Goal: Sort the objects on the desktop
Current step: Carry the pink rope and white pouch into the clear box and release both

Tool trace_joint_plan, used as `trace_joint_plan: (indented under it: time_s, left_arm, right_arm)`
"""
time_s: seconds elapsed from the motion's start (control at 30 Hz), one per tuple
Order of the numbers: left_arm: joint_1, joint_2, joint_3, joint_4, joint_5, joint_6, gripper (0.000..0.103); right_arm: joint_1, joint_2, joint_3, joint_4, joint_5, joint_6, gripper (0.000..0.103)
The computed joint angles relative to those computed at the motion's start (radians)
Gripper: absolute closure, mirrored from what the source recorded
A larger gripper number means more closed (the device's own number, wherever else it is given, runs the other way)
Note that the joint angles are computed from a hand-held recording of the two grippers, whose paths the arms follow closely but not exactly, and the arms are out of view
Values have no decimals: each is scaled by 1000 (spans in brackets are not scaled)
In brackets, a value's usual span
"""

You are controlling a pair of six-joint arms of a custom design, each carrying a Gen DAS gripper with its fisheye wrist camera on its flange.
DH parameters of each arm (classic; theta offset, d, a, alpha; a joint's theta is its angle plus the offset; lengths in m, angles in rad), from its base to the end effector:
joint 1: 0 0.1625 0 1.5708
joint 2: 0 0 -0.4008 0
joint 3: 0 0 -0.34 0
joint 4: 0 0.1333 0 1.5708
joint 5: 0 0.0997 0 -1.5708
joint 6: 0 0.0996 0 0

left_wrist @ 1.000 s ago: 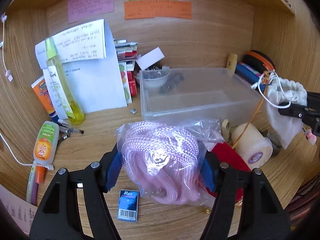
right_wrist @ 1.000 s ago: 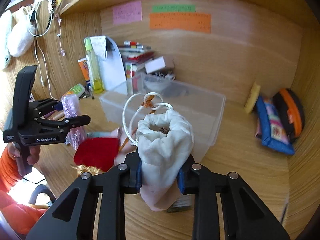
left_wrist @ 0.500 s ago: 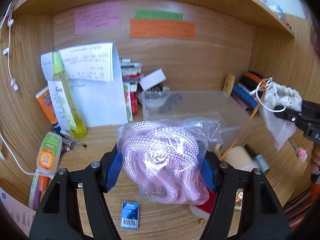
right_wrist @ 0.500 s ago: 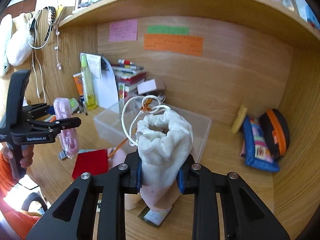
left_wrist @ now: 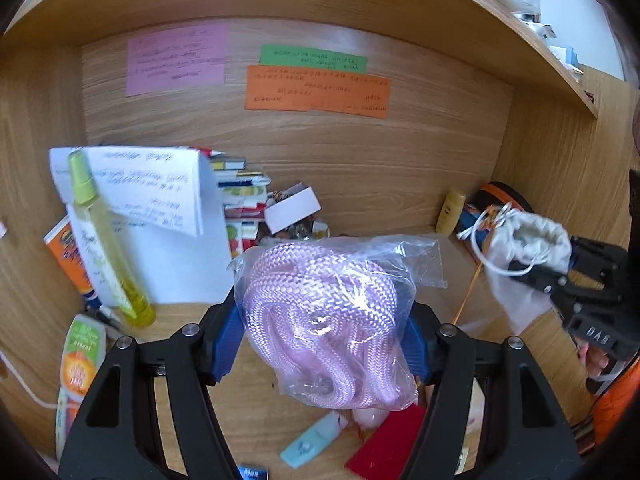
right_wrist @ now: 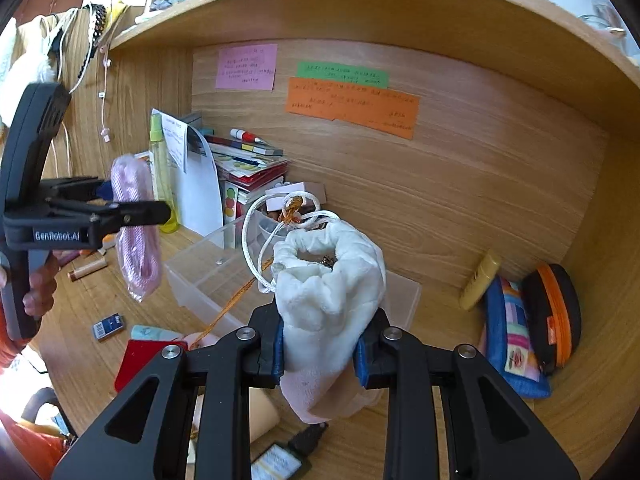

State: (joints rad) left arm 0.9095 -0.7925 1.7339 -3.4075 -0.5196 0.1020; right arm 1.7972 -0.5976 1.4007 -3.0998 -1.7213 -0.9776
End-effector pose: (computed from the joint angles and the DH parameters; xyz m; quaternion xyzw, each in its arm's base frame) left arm -0.1843 -0.5946 0.2199 0.0889 0.8046 -0.4847 0.3314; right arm 0.2741 -0.6628 0.1359 0.5059 -0.7834 0.3036 0.1953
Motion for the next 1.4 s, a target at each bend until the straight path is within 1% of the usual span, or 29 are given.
trace_joint_plan:
  time_s: [0.37, 0.57, 0.7, 0.87, 0.97, 1.1, 1.2, 1.27, 1.33, 1.4]
  left_arm:
    - [65, 75, -193, 128, -49, 37, 36]
    - [97, 97, -249, 213, -79, 23, 36]
    - [116, 103, -269, 278, -98, -8, 36]
    - [136, 121, -305, 355, -95, -31, 36]
    - [146, 130, -322, 387, -100, -42, 38]
    - [152, 139, -333, 386, -101, -37, 39]
    - [152, 139, -331, 381, -103, -30, 38]
    - [153, 145, -339, 387, -93, -34, 38]
    - [154, 147, -341, 392, -83, -34, 38]
    - [156, 148, -344, 407, -84, -46, 37]
  right_arm:
    - [-10, 107, -175, 118, -24, 22, 80]
    - [-9, 153, -247, 180, -33, 34, 80]
    - [-9, 188, -288, 206, -52, 39, 80]
    - [-16, 222, -336, 258, -74, 43, 80]
    - [-20, 238, -349, 267, -94, 38, 80]
    - [-20, 267, -385, 304, -125, 34, 80]
    - [-19, 266, -381, 300, -126, 30, 80]
    - [-20, 264, -378, 300, -122, 32, 80]
    - [-18, 267, -384, 306, -135, 43, 79]
    - [-18, 266, -384, 307, -136, 48, 77]
